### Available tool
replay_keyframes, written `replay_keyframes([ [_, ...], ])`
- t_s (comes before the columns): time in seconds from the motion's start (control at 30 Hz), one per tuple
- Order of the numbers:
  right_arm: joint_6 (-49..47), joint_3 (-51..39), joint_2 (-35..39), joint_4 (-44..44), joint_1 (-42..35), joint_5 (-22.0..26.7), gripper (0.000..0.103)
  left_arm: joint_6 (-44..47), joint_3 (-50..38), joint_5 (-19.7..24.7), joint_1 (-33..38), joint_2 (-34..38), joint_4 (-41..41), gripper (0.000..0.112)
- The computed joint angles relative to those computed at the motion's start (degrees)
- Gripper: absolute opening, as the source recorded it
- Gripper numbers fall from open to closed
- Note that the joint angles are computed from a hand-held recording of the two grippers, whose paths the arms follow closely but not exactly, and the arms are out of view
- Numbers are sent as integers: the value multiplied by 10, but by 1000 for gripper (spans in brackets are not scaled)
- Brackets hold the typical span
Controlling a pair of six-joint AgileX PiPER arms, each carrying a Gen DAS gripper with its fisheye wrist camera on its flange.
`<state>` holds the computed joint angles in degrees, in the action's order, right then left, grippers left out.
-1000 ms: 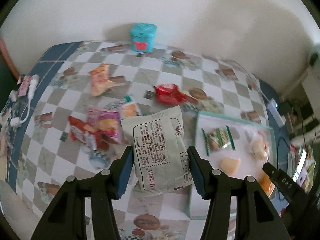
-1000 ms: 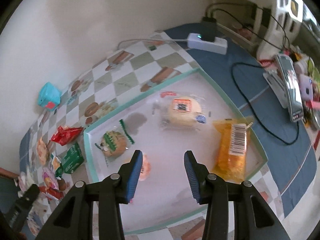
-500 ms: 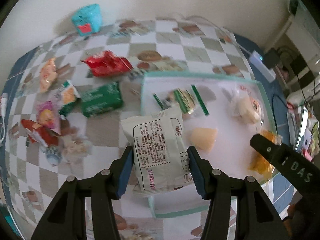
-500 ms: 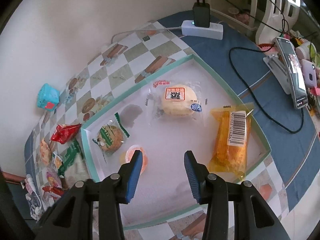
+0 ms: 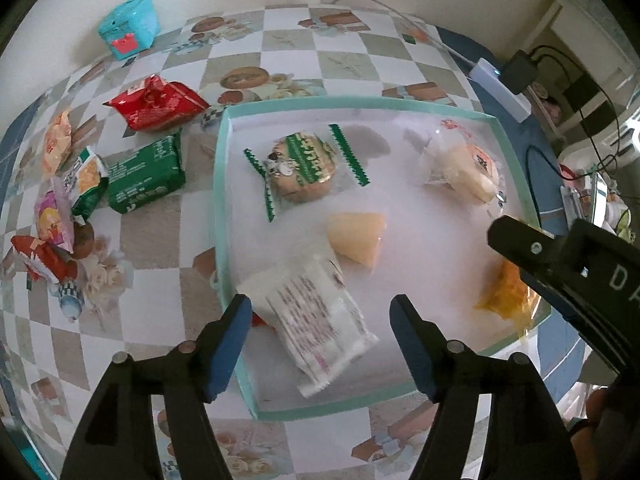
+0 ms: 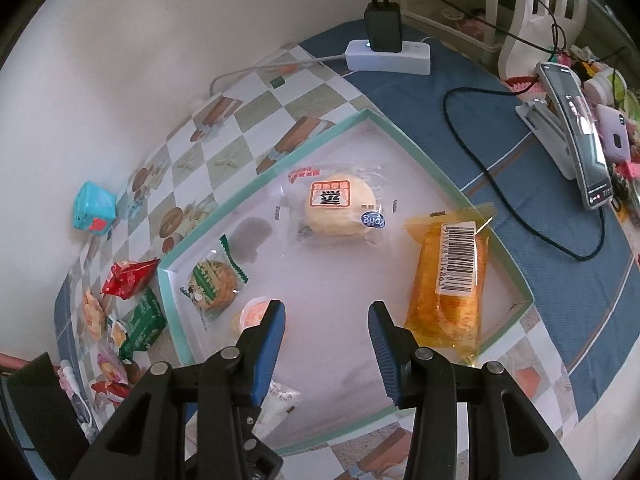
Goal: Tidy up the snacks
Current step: 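Carry the biscuit pack and pudding cup into the tray and release, then move both open grippers back over the loose snacks on the table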
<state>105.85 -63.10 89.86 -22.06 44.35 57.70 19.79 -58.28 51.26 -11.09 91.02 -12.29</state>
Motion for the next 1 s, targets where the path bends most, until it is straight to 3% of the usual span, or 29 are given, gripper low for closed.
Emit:
replay_keyframes([
  [0.17, -3, 1, -1, 3, -1, -2, 48, -39, -26, 3, 46, 14, 21, 86],
  [0.53, -79, -57, 56, 29, 3, -1, 49, -115, -125, 1, 237, 62, 51, 90],
  [0.8, -115, -122, 107, 21, 26, 7, 86, -138, -209, 16, 334, 130, 76, 90],
  [1.0, -139, -162, 141, 19, 37, 9, 93, -153, -255, 25, 371, 162, 84, 90],
])
